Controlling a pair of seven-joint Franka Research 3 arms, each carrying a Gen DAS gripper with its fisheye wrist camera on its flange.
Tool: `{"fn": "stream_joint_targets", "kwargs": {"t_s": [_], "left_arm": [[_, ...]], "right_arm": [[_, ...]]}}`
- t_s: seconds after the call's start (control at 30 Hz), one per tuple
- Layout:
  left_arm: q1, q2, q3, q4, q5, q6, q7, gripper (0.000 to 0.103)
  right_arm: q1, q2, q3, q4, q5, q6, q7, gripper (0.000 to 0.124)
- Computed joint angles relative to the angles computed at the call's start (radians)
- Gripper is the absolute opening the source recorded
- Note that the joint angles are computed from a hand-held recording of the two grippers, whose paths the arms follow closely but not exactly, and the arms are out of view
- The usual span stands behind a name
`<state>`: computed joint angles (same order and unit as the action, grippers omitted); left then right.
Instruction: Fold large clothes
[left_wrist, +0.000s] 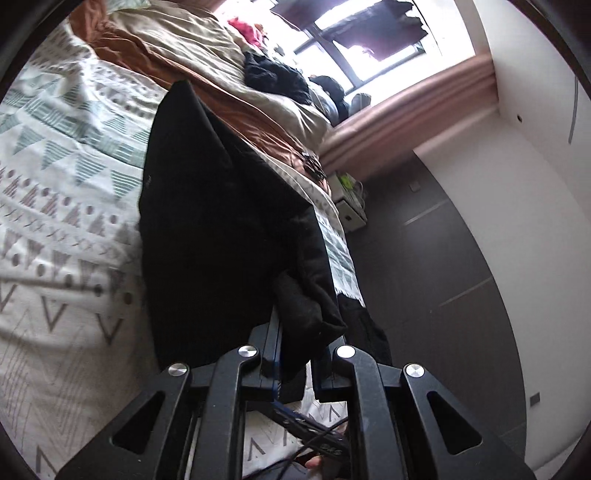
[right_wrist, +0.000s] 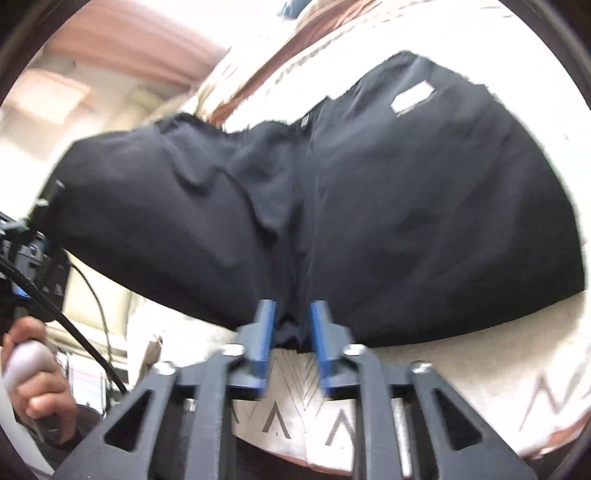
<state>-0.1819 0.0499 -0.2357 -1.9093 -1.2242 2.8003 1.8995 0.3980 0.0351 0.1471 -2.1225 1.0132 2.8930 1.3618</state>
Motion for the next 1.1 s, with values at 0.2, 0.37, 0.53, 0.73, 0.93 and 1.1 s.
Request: {"fn": "stream_joint_targets", "kwargs": {"t_s": [0.2,0.37,0.53,0.73,0.93,1.1], "left_arm": [[-0.017,0.123,-0.045,0.136,0.156,-0.034,-0.101,0.013],[-0.017,0.238,-0.100,0.248,0.279,-0.065,-0.188,0.013],[-0.047,0.375,-0.126,0.372,0.458,-0.124,-0.326,0.013],[-0.060,0.512,-0.168,0.514,0.627,-0.291,-0.453,0.031],[0.012,0.443,-0.245,0.417,0.543,-0.219,-0.344,0.074],[0.054,0.329,-0.206,0.279,0.524,-0.182,-0.348,0.074]], "right_arm": [[0.000,-0.169,-0.052,-0.148,0.226,0.081,-0.157,0.060],[0.020,-0.278,-0.093,-0.265,0.278,0.146,-0.153,0.060],[0.031,-0.367,-0.139,-0.370,0.312,0.181,-0.144,0.060],[0.050,-0.416,-0.169,-0.430,0.238,0.186,-0.038,0.061],[0.124,-0.361,-0.249,-0.341,0.440,0.160,-0.268,0.075],[0.082,-0.260,-0.218,-0.233,0.507,0.091,-0.377,0.075]]}}
